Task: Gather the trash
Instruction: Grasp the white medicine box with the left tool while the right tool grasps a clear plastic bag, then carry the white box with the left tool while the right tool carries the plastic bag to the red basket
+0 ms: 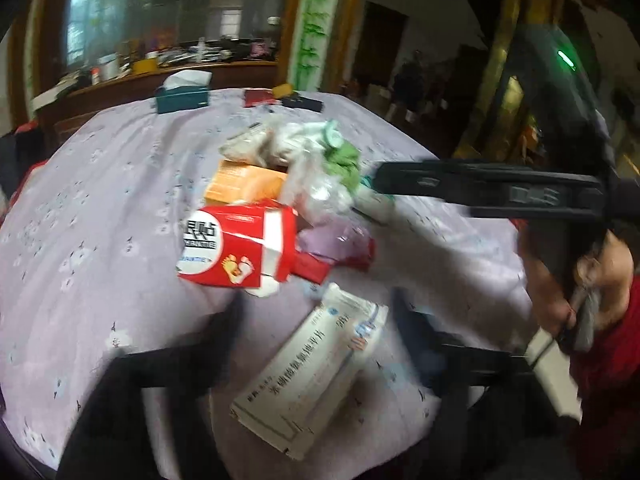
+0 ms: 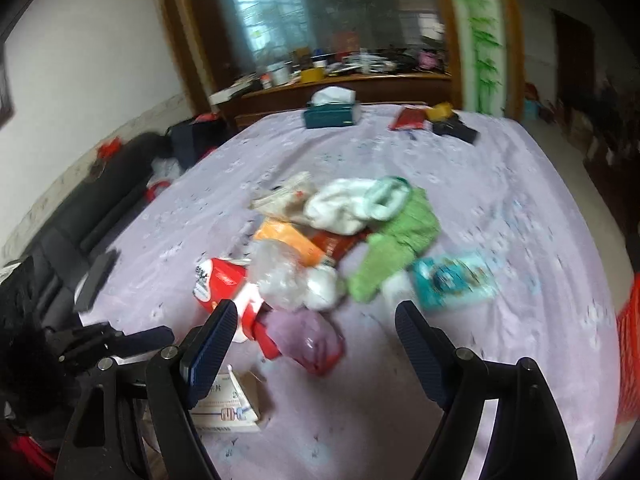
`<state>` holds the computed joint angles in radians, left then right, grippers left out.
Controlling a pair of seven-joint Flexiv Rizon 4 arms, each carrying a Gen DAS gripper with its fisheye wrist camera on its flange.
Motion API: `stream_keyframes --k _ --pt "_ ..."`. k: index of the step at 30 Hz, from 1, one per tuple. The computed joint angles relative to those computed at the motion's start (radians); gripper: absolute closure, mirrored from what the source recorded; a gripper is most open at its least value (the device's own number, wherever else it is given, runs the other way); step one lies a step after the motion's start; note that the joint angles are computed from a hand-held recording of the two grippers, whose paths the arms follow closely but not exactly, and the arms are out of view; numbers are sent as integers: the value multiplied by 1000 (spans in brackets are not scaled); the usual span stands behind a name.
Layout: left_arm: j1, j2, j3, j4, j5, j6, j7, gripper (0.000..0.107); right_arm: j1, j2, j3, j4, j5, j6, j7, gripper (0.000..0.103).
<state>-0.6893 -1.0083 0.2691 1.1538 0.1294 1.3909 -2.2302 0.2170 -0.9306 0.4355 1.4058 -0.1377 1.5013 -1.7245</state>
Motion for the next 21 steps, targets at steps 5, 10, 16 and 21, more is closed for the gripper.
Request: stream_keyframes --k 5,10,16,21 --pt "15 13 -35 49 -4 31 47 25 72 -59 -48 -111 -44 -102 -26 40" --pt "26 6 -64 41 -11 -27 125 25 147 -109 -142 -192 -55 -103 -33 64" --pt "30 -26 -76 -17 10 -114 189 25 152 -63 -177 -106 -48 14 4 81" --pt "54 -68 -102 -87 2 -177 191 40 47 -25 -63 -33 -34 69 13 81"
